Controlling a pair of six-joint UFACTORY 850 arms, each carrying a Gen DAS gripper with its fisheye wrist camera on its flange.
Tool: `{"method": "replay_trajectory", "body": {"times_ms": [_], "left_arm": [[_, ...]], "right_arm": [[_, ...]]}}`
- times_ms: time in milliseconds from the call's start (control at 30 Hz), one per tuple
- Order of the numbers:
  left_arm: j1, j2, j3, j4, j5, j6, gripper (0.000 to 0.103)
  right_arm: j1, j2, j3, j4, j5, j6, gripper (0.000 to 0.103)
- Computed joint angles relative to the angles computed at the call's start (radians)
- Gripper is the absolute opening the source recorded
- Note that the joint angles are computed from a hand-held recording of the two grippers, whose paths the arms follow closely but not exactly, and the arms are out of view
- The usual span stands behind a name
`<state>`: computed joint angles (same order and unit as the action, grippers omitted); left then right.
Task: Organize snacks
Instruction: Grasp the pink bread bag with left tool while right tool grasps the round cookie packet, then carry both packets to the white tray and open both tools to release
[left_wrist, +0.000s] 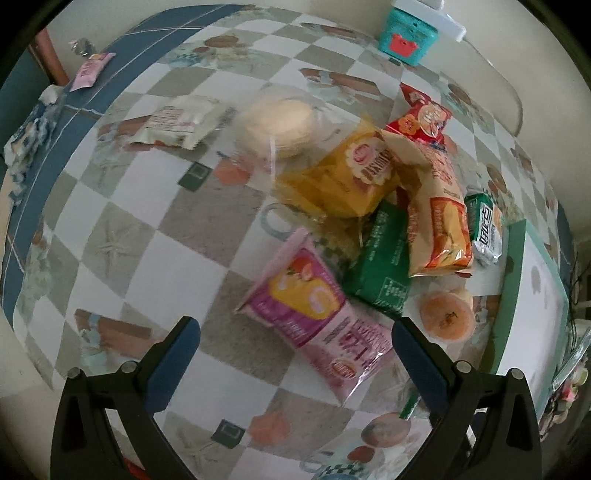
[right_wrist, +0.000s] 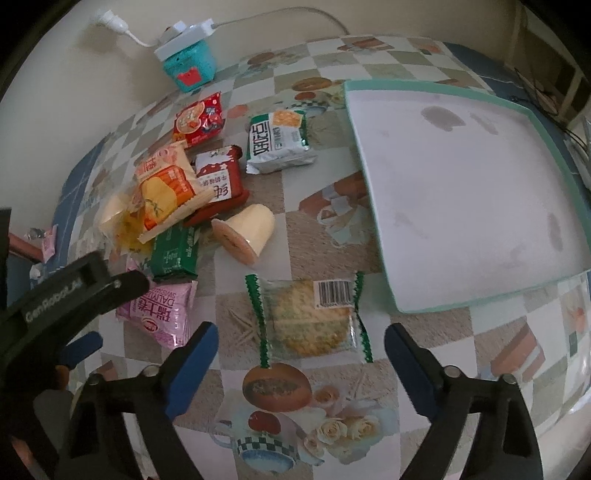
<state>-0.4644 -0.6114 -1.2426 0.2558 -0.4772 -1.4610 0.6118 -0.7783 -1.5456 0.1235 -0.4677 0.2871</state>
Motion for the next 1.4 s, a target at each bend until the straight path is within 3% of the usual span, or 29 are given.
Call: {"method": "replay_trajectory", "body": {"times_ms": [333,433,467,567,700,1033,1267,1400], "left_arm": [[0.005,-0.056,-0.044,-0.128,-0.043,0.118,0.098],[0.0,-0.058,-0.042,-0.125,-0.046,0.118,0.084],[0.0,-0.053,-0.034,-0.133,-0.031,0.125,0.078],[-0.001,-0.045,-0.017,-0.137,0.0,0.132,0.072],[-0.001,-0.034,-0.011,-0.15,0.033,0.158,0.05],[-0.012,0.027,0.036,-0.091,0.012,0.117,0.043],[-0.029,0.086,0.077,0.004,-0.004,0.012,0.041],[-0.048,0.13,0.098,0.092,-0.018,-0.073,0.041]], "right_arm": [[-0.002,-0.073,-0.087,-0.012,-0.067,0.008,0.08],[-0.004,-0.073,-0.082,-0.016,-0.063,-0.001,0.071],[-0.002,-0.077,-0.086,-0.021,-0.065,-0.001,0.071],[0.002,-0.079,-0.08,-0.039,-0.056,0.0,0.07],[0.008,-0.086,-0.076,-0.051,-0.05,0.001,0.068],[0.009,-0.053,-0.039,0.007,-0.017,-0.055,0.056],[-0.008,-0.013,0.003,0.123,0.003,-0.155,0.056],[-0.026,0.052,0.064,0.192,0.069,-0.219,0.056]]}}
